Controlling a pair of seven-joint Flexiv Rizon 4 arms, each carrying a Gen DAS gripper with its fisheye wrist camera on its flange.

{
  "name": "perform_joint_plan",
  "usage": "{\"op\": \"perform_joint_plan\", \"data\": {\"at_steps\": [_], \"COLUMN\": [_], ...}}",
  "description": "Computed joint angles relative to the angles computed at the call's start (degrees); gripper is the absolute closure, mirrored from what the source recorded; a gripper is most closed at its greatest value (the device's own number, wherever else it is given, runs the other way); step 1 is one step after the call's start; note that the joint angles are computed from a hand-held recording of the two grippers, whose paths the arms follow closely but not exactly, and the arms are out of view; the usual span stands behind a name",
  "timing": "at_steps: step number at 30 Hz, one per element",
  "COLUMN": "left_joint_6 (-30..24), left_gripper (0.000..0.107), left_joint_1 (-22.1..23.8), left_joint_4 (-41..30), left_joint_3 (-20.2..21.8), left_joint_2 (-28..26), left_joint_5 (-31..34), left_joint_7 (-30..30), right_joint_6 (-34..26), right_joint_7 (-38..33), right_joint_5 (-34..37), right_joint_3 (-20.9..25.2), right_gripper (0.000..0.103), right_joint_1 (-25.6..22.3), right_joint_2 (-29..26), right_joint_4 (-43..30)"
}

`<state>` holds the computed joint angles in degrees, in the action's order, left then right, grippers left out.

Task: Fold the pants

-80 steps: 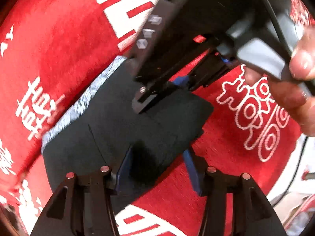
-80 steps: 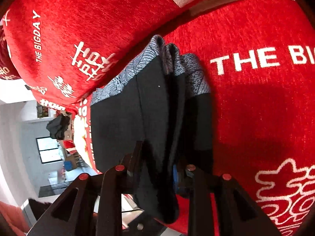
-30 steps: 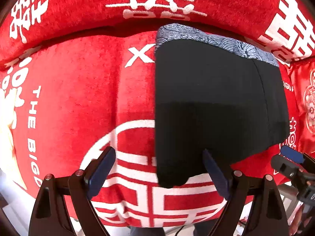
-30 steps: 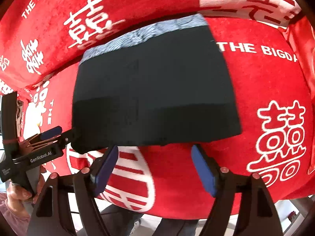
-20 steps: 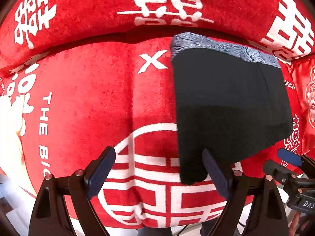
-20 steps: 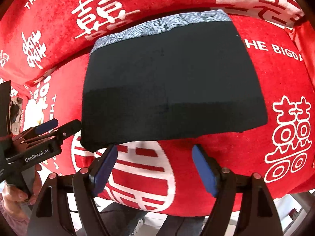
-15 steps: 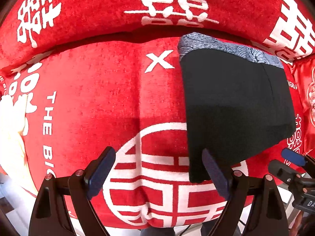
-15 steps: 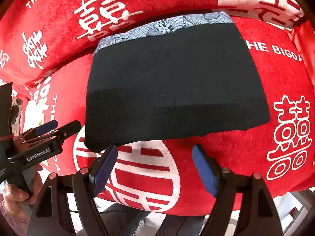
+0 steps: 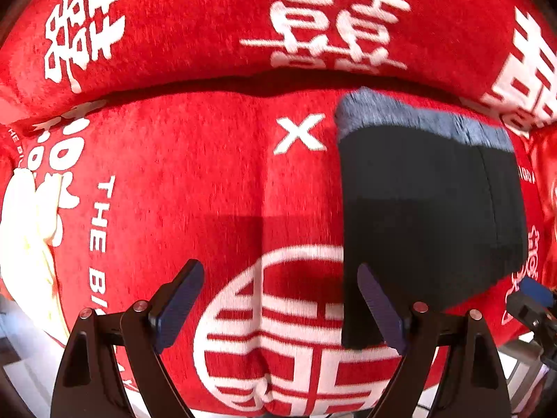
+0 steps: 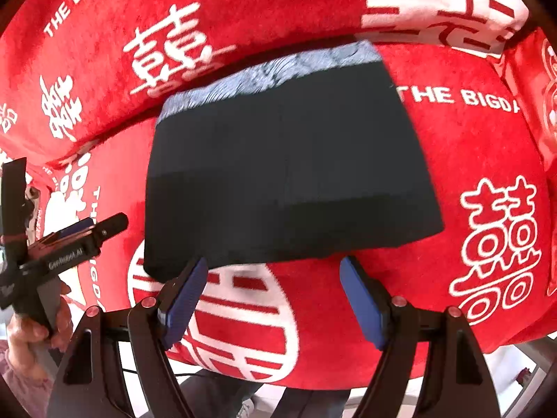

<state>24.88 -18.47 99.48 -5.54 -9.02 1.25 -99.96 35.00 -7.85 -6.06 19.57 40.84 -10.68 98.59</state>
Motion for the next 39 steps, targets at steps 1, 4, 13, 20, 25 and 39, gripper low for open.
{"op": "perform_joint_plan", "data": {"at_steps": [1,4,13,20,25,39], "left_joint_6": [0.3,1.8,0.4,-0.3,-1.3,-2.4], "left_gripper": [0.016,0.016,0.016,0.016,0.016,0.016], "left_joint_1": [0.0,-0.4,-4.1,-4.2,-4.7,-5.1], "left_joint_4": [-0.9,-3.5,-9.1,-9.0,-9.5,-10.2], "left_joint_3": [-0.1,-0.3,0.8,1.1,1.2,0.9], "left_joint_2": [-0.7,-3.1,-11.0,-10.3,-10.1,-10.0], "left_joint_5": [0.2,1.0,6.7,6.2,7.4,7.8], "left_joint_7": [-0.5,-1.5,-3.7,-3.4,-3.8,-4.3], "right_joint_6": [0.1,1.2,8.2,13.6,15.1,15.6], "right_joint_7": [0.1,0.4,-2.3,-3.2,-4.5,-3.9], "right_joint_5": [-0.2,-2.2,5.0,7.5,9.5,10.2], "right_joint_3": [-0.1,-0.8,-0.3,0.3,0.3,0.0], "right_gripper": [0.022,0.022,0.022,0.022,0.022,0.022], "right_joint_1": [-0.2,-1.2,-5.4,-6.0,-6.6,-7.8], "right_joint_2": [0.5,2.2,3.9,6.1,6.8,8.8], "right_joint_4": [0.6,2.9,10.0,14.0,14.6,17.1]}}
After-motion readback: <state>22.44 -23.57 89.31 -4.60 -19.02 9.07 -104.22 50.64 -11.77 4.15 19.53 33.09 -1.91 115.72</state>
